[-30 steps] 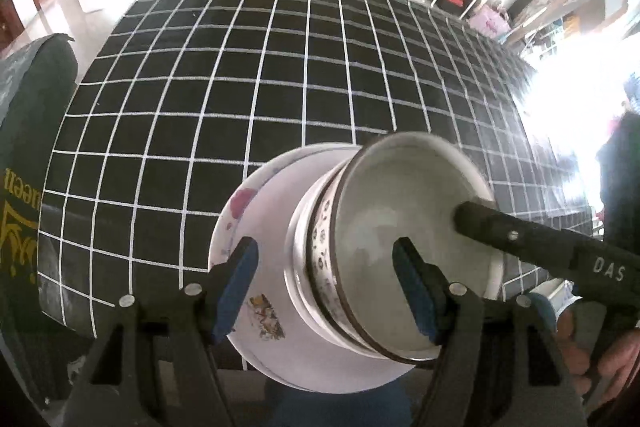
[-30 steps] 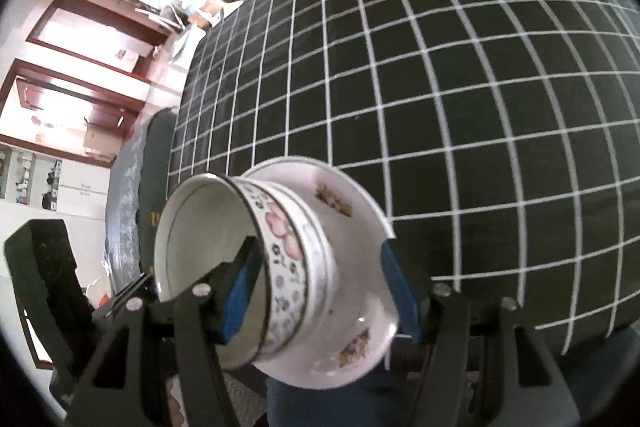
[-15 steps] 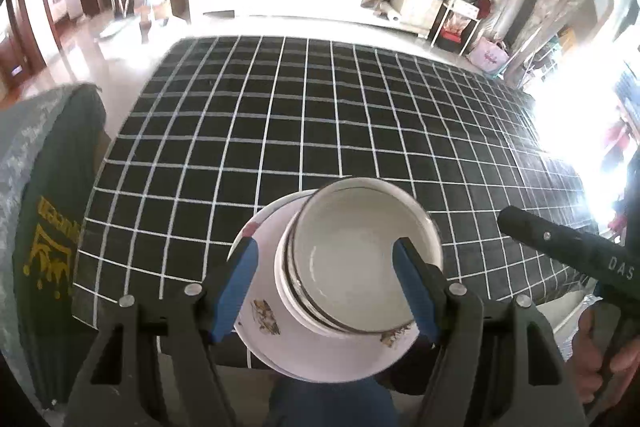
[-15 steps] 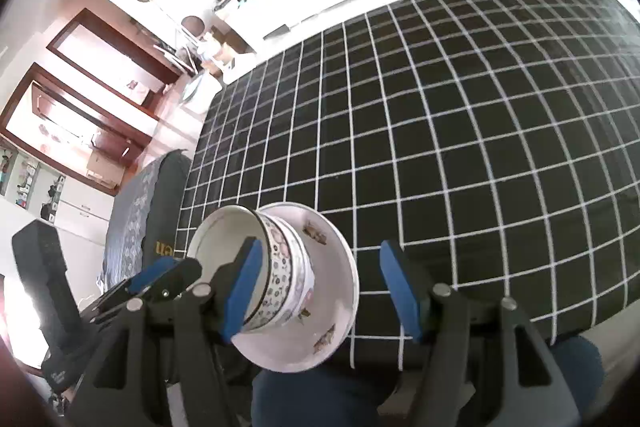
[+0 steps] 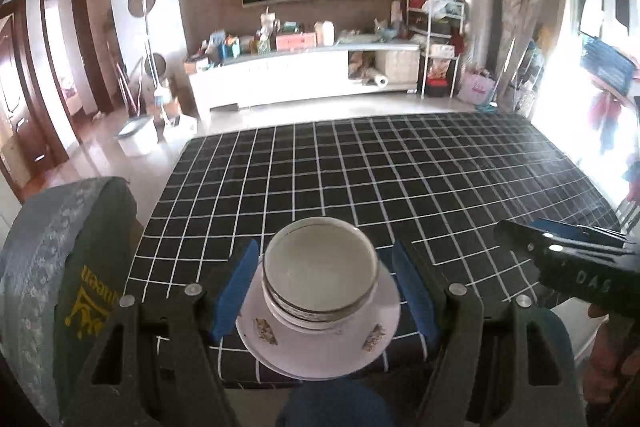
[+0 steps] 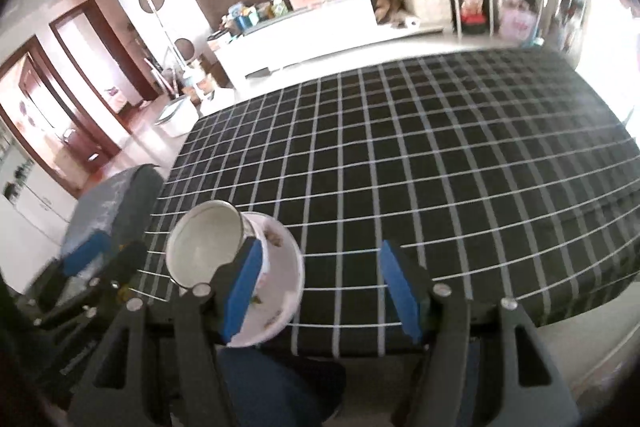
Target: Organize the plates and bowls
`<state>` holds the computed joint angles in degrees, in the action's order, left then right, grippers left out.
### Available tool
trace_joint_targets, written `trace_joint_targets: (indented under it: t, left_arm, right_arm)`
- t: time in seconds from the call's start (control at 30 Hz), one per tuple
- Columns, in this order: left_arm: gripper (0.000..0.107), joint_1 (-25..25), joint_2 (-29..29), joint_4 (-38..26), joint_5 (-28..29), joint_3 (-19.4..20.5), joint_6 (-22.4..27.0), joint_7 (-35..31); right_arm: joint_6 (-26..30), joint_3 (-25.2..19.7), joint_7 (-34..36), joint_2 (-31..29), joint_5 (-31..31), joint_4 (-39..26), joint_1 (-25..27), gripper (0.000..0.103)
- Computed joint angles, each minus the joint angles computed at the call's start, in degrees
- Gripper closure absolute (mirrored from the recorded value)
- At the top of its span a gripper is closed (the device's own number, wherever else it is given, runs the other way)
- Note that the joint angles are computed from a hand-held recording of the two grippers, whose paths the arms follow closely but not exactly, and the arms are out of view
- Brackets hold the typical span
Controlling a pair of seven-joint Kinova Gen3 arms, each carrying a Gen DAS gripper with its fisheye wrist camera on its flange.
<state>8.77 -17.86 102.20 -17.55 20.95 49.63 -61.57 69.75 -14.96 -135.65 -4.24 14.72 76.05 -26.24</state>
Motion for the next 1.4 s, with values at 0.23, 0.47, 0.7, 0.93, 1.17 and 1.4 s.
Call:
trace_joint_targets:
  t: [0.23,0.47,0.7,0.93,1.17,1.4]
  left_arm:
    - [0.04,-1.8,-6.5,4.1,0.5,2.5,-3.3,0.7]
    - [0.024,-4.6,-11.5,5.6,1.9,4.3,-3.5,-0.1]
    - [0.005,-6.9,-15.4,5.9,5.4,5.2,-4.1,-2.7]
    - [0.005,-8.7,-18.5,5.9,8.3,5.6,-3.7,-5.2]
    - [0.005,-9.3,-19.6,6.2,10.8,5.6,-3.2,-7.7]
    - [0.005,-10.4,-20.5,6.4,12.2,5.8,-2.7,-8.6]
  right_arm:
    - [0.0,-5.6,-8.8,-3.8,11.0,4.4,-1.6,0.035]
    - [0.9,-8.3,-10.8,-6.1,13.8,5.8,-1.1,0.021]
    - [1.2,-11.9,-13.1,-8.2,16.0,7.9,0.5,0.003]
    - [0.6,-15.8,-15.9,-10.3,18.7,9.7,3.2,0.0]
    - [0.0,-17.5,-17.2,-11.0,18.9,11.0,3.9,0.0]
    - [-0.4,-18.8,-17.1,-11.8,18.5,11.5,5.5,0.0]
